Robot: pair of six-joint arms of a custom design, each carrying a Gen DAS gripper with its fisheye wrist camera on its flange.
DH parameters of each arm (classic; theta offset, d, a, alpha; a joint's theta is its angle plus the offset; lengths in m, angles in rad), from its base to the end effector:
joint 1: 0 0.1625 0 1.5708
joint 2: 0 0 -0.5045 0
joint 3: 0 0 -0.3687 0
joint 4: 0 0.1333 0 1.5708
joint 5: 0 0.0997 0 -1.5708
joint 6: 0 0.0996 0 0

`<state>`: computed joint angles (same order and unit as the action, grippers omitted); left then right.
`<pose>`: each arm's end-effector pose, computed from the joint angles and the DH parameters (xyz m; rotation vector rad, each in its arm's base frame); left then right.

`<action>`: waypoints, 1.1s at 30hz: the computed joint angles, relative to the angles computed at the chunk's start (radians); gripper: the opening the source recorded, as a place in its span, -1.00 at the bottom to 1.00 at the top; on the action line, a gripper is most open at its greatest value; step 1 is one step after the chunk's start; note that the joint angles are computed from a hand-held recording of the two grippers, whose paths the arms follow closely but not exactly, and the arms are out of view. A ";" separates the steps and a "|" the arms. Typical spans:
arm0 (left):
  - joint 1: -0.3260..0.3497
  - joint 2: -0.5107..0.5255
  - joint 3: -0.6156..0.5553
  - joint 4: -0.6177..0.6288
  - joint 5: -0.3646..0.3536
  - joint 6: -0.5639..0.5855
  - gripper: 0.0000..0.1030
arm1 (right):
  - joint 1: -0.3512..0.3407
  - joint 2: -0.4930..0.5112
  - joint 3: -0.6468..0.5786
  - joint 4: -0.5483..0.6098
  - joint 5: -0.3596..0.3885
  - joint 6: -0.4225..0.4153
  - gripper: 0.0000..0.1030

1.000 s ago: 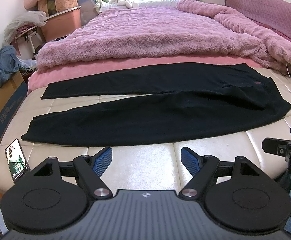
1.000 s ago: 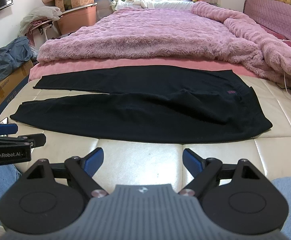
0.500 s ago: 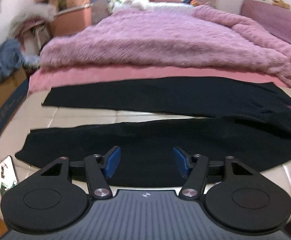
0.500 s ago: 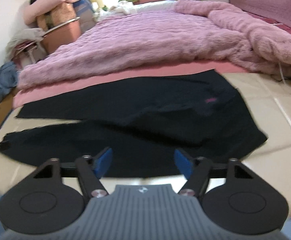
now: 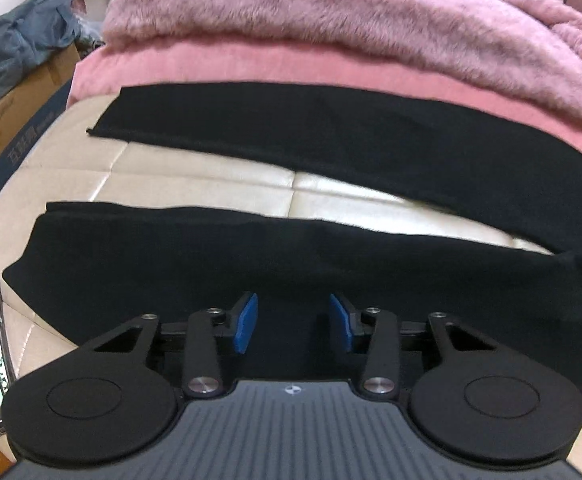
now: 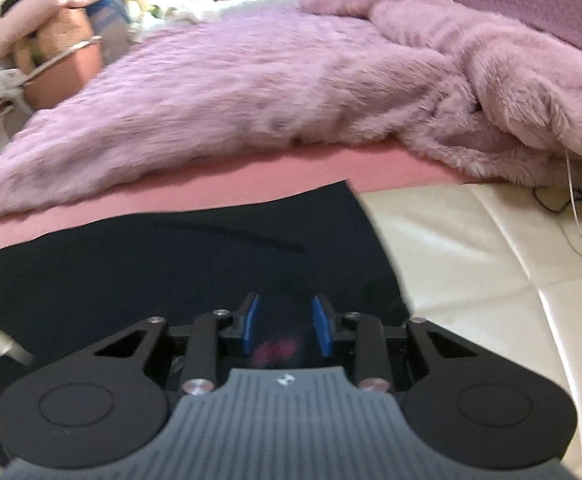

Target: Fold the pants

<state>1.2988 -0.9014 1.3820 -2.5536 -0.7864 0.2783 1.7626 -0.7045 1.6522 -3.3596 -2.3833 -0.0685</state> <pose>-0.0084 -0.7880 0.3739 0.3893 2.2753 -0.5858 0.1966 -0.6923 0.2185 -0.1333 -2.2220 1.0337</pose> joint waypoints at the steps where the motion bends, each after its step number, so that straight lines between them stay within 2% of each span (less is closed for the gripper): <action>1: 0.003 0.005 -0.008 0.015 0.003 -0.009 -0.04 | -0.025 0.000 -0.026 0.023 0.014 0.007 -0.48; 4: 0.008 0.020 -0.027 0.044 0.010 -0.018 -0.04 | -0.079 -0.003 -0.073 0.086 0.079 0.052 -0.47; 7: 0.009 0.029 -0.035 0.051 0.010 -0.022 -0.04 | -0.109 0.007 -0.113 0.132 0.091 0.061 -0.46; 9: 0.009 0.032 -0.041 0.061 0.010 -0.027 -0.04 | -0.129 0.007 -0.116 0.127 0.138 0.078 -0.46; 11: 0.010 0.033 -0.043 0.064 0.010 -0.031 -0.04 | -0.143 0.003 -0.117 0.116 0.183 0.084 -0.83; 12: 0.010 0.033 -0.043 0.065 0.011 -0.035 -0.04 | -0.144 0.004 -0.121 0.124 0.182 0.082 -0.91; 13: 0.009 0.034 -0.044 0.066 0.013 -0.038 -0.04 | -0.144 0.006 -0.126 0.129 0.178 0.068 -1.00; 15: 0.008 0.037 -0.044 0.063 0.020 -0.036 -0.04 | -0.139 0.010 -0.130 0.121 0.162 0.036 -1.00; 19: 0.005 0.038 -0.046 0.072 0.013 -0.032 -0.05 | -0.118 0.053 -0.186 0.079 0.034 -0.072 -1.00; 24: 0.001 0.036 -0.031 0.055 0.003 -0.002 -0.05 | -0.120 0.092 -0.260 0.097 -0.079 -0.072 -1.00; 26: 0.000 0.036 -0.032 0.054 -0.003 0.017 -0.04 | -0.118 0.085 -0.260 0.124 -0.082 -0.058 -1.00; 28: 0.002 0.031 -0.039 0.070 -0.021 0.028 -0.04 | -0.107 0.076 -0.254 0.116 -0.112 -0.047 -0.90; 30: 0.004 0.016 -0.036 0.069 -0.052 0.059 -0.04 | -0.095 0.044 -0.205 0.082 -0.084 -0.055 -0.85; 33: 0.001 -0.010 -0.018 0.042 -0.080 0.164 -0.04 | -0.062 -0.005 -0.118 0.072 -0.065 -0.097 -0.84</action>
<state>1.2994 -0.9114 1.3642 -2.5111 -0.8666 0.4418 1.7002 -0.7091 1.5344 -3.2880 -2.4481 -0.1652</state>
